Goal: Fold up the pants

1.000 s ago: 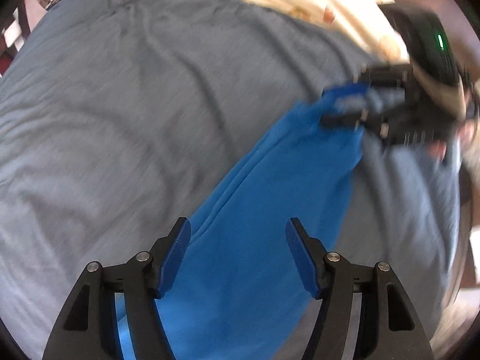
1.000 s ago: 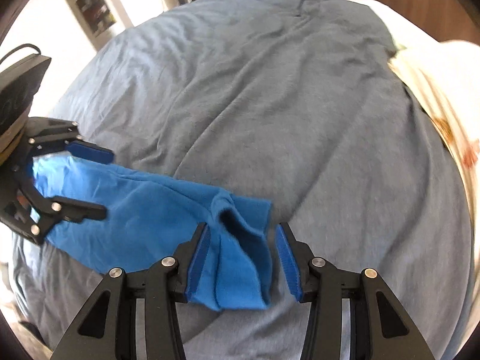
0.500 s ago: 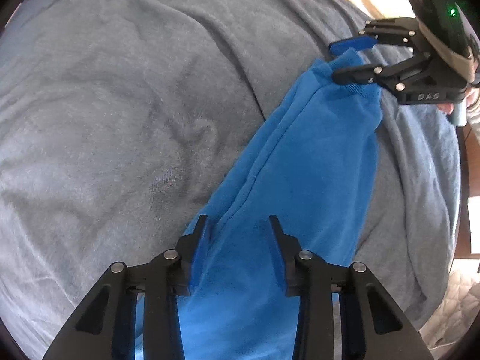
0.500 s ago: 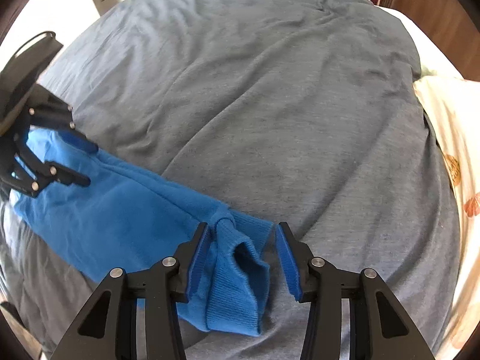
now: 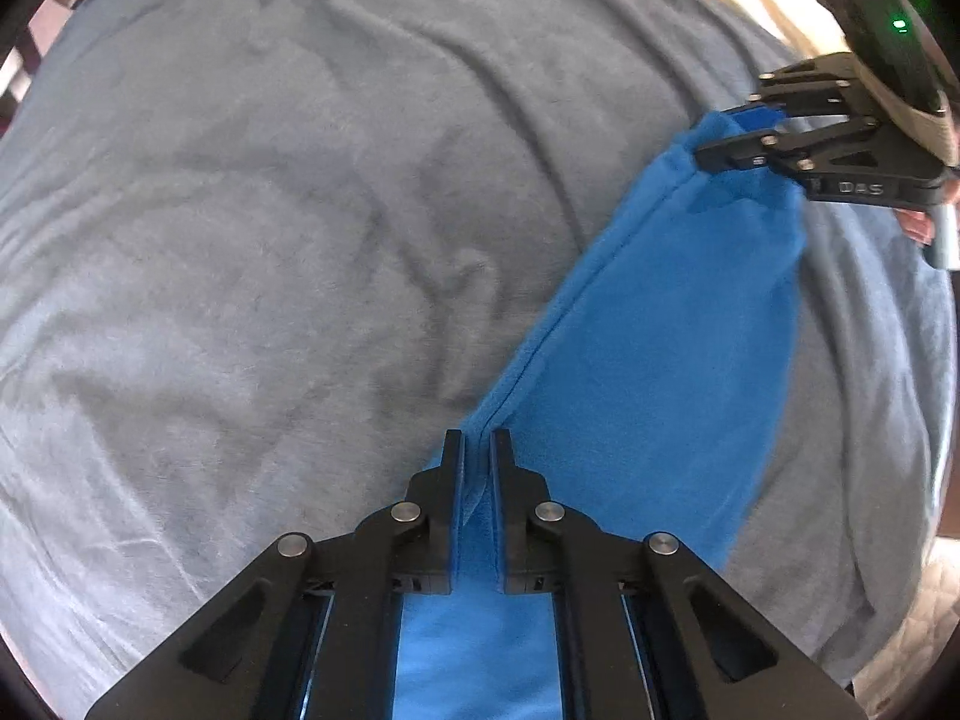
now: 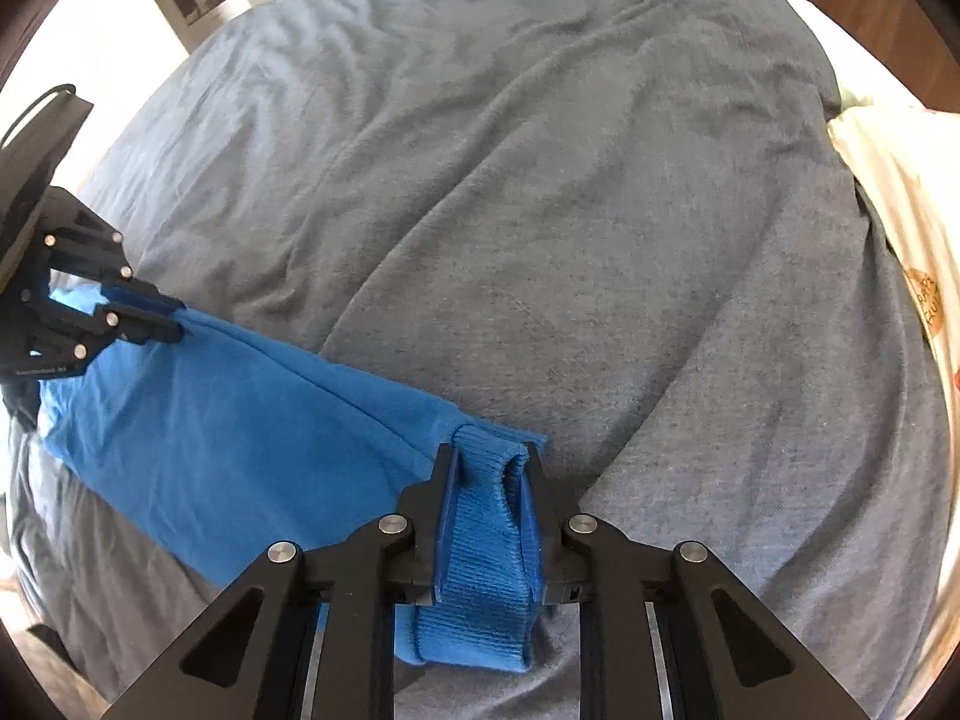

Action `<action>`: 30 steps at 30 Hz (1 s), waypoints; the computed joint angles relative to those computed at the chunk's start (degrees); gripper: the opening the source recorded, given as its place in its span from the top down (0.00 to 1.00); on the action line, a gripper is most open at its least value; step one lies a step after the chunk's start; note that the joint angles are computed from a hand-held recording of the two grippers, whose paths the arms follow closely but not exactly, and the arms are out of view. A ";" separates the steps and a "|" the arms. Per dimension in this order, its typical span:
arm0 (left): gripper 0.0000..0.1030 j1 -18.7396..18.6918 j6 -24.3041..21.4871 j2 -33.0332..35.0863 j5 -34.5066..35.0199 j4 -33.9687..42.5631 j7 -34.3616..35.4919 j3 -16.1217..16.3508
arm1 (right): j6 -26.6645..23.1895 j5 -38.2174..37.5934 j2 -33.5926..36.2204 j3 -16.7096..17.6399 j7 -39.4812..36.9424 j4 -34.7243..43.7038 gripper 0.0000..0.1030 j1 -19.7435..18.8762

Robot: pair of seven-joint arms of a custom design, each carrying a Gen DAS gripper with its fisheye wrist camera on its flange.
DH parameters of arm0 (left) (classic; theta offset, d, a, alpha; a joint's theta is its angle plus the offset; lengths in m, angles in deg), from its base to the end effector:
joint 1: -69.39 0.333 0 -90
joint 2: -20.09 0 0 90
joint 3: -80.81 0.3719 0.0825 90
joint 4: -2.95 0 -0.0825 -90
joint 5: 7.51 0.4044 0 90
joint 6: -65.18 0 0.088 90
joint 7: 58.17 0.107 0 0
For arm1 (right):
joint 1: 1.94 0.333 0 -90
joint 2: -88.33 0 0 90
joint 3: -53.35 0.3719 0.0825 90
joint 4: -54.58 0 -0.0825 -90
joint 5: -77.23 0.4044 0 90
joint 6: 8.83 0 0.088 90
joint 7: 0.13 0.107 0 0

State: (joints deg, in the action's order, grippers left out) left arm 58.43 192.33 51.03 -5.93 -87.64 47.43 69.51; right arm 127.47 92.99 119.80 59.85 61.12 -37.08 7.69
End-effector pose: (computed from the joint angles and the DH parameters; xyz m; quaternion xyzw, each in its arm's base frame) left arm 0.7012 -0.2591 0.3767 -0.4463 0.8924 -0.0659 0.0075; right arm 0.7319 0.1990 0.3737 -0.8666 0.4672 -0.0050 0.1753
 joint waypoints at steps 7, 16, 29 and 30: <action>0.82 0.02 2.35 -0.42 -0.85 -1.15 -2.24 0.19 | 3.84 -3.14 -0.50 -2.61 7.29 -1.44 0.69 1.98; 0.63 3.91 12.18 -10.29 -2.24 -10.98 -0.35 0.28 | 12.36 -13.22 -7.52 -4.25 20.67 -9.18 0.68 5.18; 0.64 8.93 9.34 -15.78 -13.83 -19.47 10.09 0.10 | 8.25 -0.60 -6.06 3.83 8.88 -4.35 0.68 5.89; 0.64 9.01 9.14 -15.55 -14.14 -19.55 10.49 0.19 | 7.77 -0.30 -5.72 3.77 8.82 -4.07 0.68 6.25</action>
